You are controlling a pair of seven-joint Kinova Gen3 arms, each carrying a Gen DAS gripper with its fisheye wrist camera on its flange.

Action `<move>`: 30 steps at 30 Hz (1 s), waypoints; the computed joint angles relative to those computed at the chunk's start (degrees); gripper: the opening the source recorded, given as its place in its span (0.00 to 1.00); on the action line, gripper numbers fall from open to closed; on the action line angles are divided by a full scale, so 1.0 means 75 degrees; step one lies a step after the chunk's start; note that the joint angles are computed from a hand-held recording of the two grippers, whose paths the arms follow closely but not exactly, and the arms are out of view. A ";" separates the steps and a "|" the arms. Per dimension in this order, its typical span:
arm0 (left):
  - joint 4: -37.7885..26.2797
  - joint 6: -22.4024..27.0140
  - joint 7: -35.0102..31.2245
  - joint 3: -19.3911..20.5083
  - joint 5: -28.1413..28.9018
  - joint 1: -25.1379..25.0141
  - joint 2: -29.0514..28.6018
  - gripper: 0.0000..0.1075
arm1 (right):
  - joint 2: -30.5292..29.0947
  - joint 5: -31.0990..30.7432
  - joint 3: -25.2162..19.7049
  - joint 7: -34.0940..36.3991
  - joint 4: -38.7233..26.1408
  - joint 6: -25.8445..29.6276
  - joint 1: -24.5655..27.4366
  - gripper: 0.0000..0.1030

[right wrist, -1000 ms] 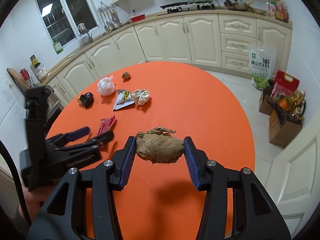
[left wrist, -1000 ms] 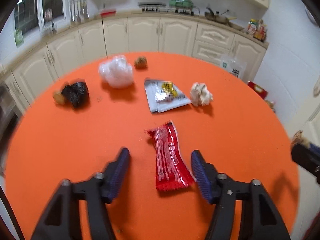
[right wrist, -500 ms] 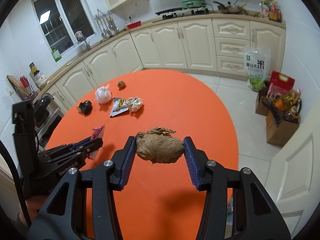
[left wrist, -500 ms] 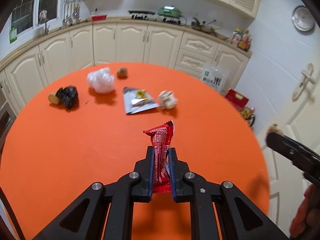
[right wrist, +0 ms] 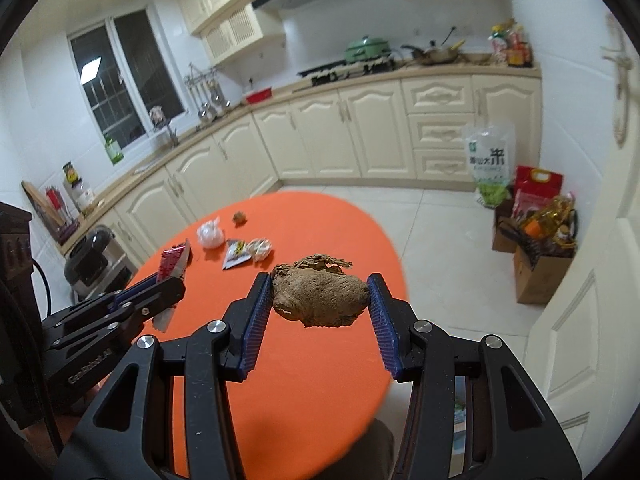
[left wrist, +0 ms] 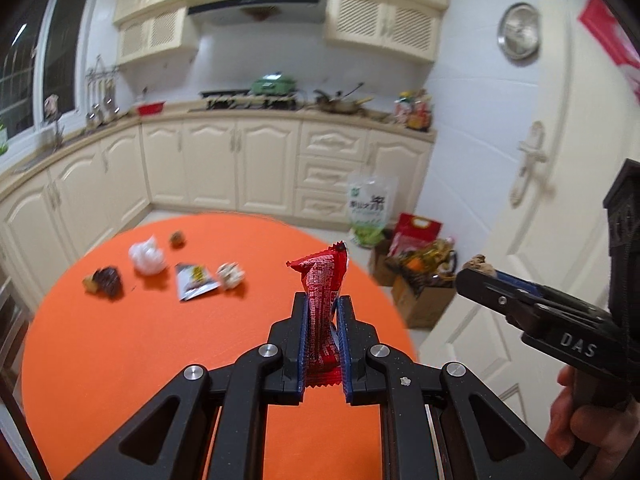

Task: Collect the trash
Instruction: 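Carry the ginger root and red wrapper to the blue bin and release them inside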

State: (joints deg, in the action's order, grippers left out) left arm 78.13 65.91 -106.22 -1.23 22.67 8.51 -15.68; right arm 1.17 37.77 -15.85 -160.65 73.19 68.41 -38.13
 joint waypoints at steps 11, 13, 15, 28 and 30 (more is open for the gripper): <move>-0.0015 -0.0100 0.0058 0.0843 -0.0056 0.0637 0.0224 0.09 | -0.1403 -0.0086 -0.0373 -0.0819 0.1234 0.0648 0.0980 0.44; -0.0100 -0.0068 0.0083 0.1076 -0.0163 0.0779 0.0520 0.09 | -0.1620 -0.0370 -0.0301 -0.0813 0.1575 0.0590 0.1255 0.44; -0.0118 -0.0058 0.0135 0.1330 -0.0327 0.0929 0.0748 0.09 | -0.1881 -0.0836 -0.0055 -0.0763 0.2073 0.0279 0.1526 0.44; -0.0865 0.0350 0.1176 0.2187 -0.2134 0.2253 0.2815 0.09 | -0.2365 -0.3921 0.1668 0.0450 0.5081 -0.2384 0.2671 0.44; -0.1323 0.0578 0.1398 0.2175 -0.2360 0.2512 0.3326 0.09 | -0.2361 -0.4288 0.1826 0.0696 0.5389 -0.2644 0.2820 0.44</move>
